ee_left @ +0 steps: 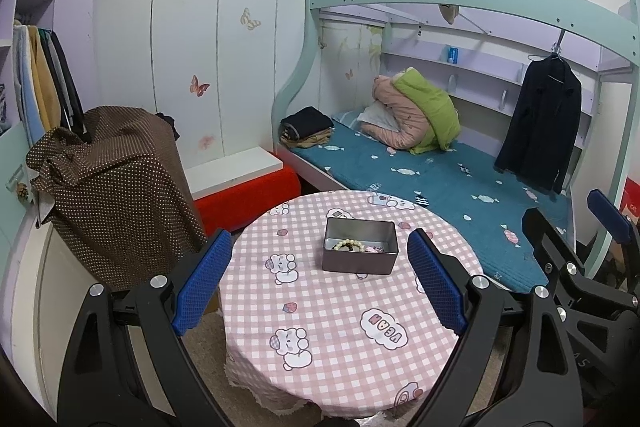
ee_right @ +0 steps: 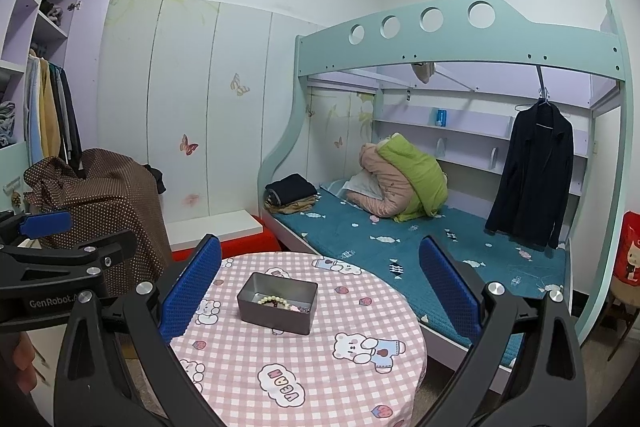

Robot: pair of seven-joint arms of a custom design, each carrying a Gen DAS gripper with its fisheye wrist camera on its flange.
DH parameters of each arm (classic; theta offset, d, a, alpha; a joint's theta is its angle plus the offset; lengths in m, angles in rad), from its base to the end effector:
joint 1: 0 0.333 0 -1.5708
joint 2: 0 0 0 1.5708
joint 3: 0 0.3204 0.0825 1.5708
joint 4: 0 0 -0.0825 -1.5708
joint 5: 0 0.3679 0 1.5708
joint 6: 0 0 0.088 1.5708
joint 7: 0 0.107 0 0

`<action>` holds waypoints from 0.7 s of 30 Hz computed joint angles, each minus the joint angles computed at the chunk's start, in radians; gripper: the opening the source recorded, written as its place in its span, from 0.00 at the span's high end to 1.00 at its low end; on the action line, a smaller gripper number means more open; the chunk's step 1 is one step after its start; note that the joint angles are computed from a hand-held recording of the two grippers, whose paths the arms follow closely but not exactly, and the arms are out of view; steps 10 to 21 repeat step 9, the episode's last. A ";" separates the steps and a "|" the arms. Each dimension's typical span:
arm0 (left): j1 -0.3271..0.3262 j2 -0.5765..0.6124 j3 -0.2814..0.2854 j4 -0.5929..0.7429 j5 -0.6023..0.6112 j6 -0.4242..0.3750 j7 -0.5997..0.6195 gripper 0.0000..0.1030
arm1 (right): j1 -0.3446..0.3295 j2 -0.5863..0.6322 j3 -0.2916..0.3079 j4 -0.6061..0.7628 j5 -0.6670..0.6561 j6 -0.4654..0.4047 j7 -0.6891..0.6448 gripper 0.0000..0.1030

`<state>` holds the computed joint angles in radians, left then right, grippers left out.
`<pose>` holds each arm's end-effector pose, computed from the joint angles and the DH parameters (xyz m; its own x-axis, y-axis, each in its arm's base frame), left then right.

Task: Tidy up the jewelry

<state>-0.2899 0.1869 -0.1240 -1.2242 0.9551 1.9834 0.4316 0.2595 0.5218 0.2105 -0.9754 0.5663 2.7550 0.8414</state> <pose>0.5906 -0.1914 0.7559 0.5563 -0.8308 0.0164 -0.3867 -0.2763 -0.8799 0.6756 0.2502 0.7258 0.6326 -0.7734 0.0405 -0.1436 -0.1686 -0.9752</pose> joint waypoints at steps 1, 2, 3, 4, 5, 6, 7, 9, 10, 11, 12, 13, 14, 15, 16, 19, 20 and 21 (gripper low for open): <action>0.001 0.000 0.000 -0.001 -0.002 0.002 0.000 0.14 | 0.002 0.002 -0.002 0.003 -0.003 -0.003 0.005 0.07; 0.001 0.002 0.000 0.002 -0.002 0.002 0.000 0.14 | 0.003 0.003 -0.003 0.005 -0.005 -0.003 0.008 0.08; 0.001 0.001 0.001 0.001 -0.001 0.001 -0.001 0.14 | 0.004 0.004 -0.004 0.005 -0.006 -0.002 0.011 0.08; -0.001 0.002 0.002 0.002 0.007 -0.002 -0.005 0.14 | 0.004 0.004 -0.003 0.006 -0.006 -0.002 0.012 0.07; -0.002 0.003 0.002 0.002 0.011 -0.003 -0.006 0.14 | 0.003 0.004 -0.001 0.005 -0.005 0.000 0.011 0.07; -0.003 0.003 0.003 0.002 0.014 -0.004 -0.006 0.14 | 0.004 0.005 -0.001 0.005 -0.005 0.000 0.012 0.07; -0.001 -0.005 0.003 -0.009 0.014 0.000 -0.009 0.14 | 0.004 0.005 -0.001 0.006 -0.006 -0.001 0.013 0.07; 0.003 -0.005 0.002 -0.012 0.007 0.002 -0.007 0.14 | 0.009 0.008 -0.007 0.010 -0.015 -0.003 0.023 0.08; 0.003 -0.005 0.002 -0.012 0.007 0.002 -0.007 0.14 | 0.009 0.008 -0.007 0.010 -0.015 -0.003 0.023 0.08; 0.003 -0.005 0.002 -0.012 0.007 0.002 -0.007 0.14 | 0.009 0.008 -0.007 0.010 -0.015 -0.003 0.023 0.08; 0.003 -0.005 0.002 -0.012 0.007 0.002 -0.007 0.14 | 0.009 0.008 -0.007 0.010 -0.015 -0.003 0.023 0.08; 0.003 -0.005 0.002 -0.012 0.007 0.002 -0.007 0.14 | 0.009 0.008 -0.007 0.010 -0.015 -0.003 0.023 0.08; 0.003 -0.005 0.002 -0.012 0.007 0.002 -0.007 0.14 | 0.009 0.008 -0.007 0.010 -0.015 -0.003 0.023 0.08; 0.003 -0.005 0.002 -0.012 0.007 0.002 -0.007 0.14 | 0.009 0.008 -0.007 0.010 -0.015 -0.003 0.023 0.08; 0.003 -0.005 0.002 -0.012 0.007 0.002 -0.007 0.14 | 0.009 0.008 -0.007 0.010 -0.015 -0.003 0.023 0.08; 0.003 -0.005 0.002 -0.012 0.007 0.002 -0.007 0.14 | 0.009 0.008 -0.007 0.010 -0.015 -0.003 0.023 0.08; 0.003 -0.005 0.002 -0.012 0.007 0.002 -0.007 0.14 | 0.009 0.008 -0.007 0.010 -0.015 -0.003 0.023 0.08; 0.003 -0.005 0.002 -0.012 0.007 0.002 -0.007 0.14 | 0.009 0.008 -0.007 0.010 -0.015 -0.003 0.023 0.08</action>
